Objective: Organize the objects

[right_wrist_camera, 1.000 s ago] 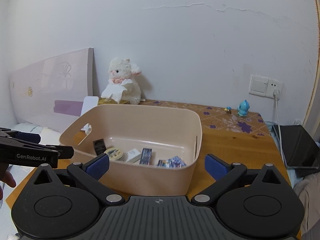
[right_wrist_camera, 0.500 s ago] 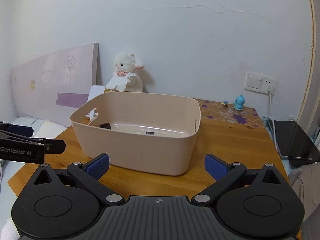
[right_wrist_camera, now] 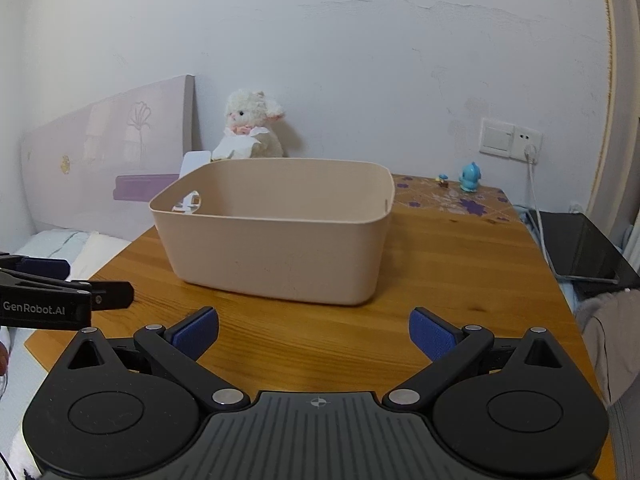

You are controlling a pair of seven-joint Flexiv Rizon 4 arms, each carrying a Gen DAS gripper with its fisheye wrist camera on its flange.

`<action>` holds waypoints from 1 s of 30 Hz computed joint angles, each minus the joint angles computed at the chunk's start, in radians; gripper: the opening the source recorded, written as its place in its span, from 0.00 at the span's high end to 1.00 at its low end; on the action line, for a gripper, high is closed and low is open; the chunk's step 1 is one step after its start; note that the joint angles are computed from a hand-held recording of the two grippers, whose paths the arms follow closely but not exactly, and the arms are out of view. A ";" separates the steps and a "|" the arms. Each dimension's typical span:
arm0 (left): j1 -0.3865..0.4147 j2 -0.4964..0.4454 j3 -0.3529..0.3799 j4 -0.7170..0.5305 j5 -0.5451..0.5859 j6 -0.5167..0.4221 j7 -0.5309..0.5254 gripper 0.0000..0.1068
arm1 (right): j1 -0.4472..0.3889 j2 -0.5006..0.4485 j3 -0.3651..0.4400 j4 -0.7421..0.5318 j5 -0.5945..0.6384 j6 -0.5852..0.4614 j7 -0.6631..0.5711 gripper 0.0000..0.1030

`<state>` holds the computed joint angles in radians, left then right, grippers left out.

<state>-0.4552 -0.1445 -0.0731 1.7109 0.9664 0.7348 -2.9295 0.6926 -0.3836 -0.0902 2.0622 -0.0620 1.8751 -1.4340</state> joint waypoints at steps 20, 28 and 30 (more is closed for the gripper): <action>-0.015 -0.001 -0.007 0.006 0.012 0.007 -0.011 0.13 | -0.025 0.013 0.010 0.028 -0.014 -0.012 0.019 0.00; -0.015 -0.003 -0.006 0.004 0.015 0.009 -0.012 0.13 | -0.008 0.010 -0.005 0.022 -0.012 -0.018 0.020 0.00; -0.015 -0.003 -0.005 0.004 0.016 0.010 -0.015 0.13 | 0.000 0.009 -0.013 0.022 -0.011 -0.019 0.021 0.00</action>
<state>-0.4704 -0.1471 -0.0780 1.7146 0.9819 0.7449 -2.9443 0.6929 -0.3747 -0.1036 2.0839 -0.0729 1.8562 -1.4133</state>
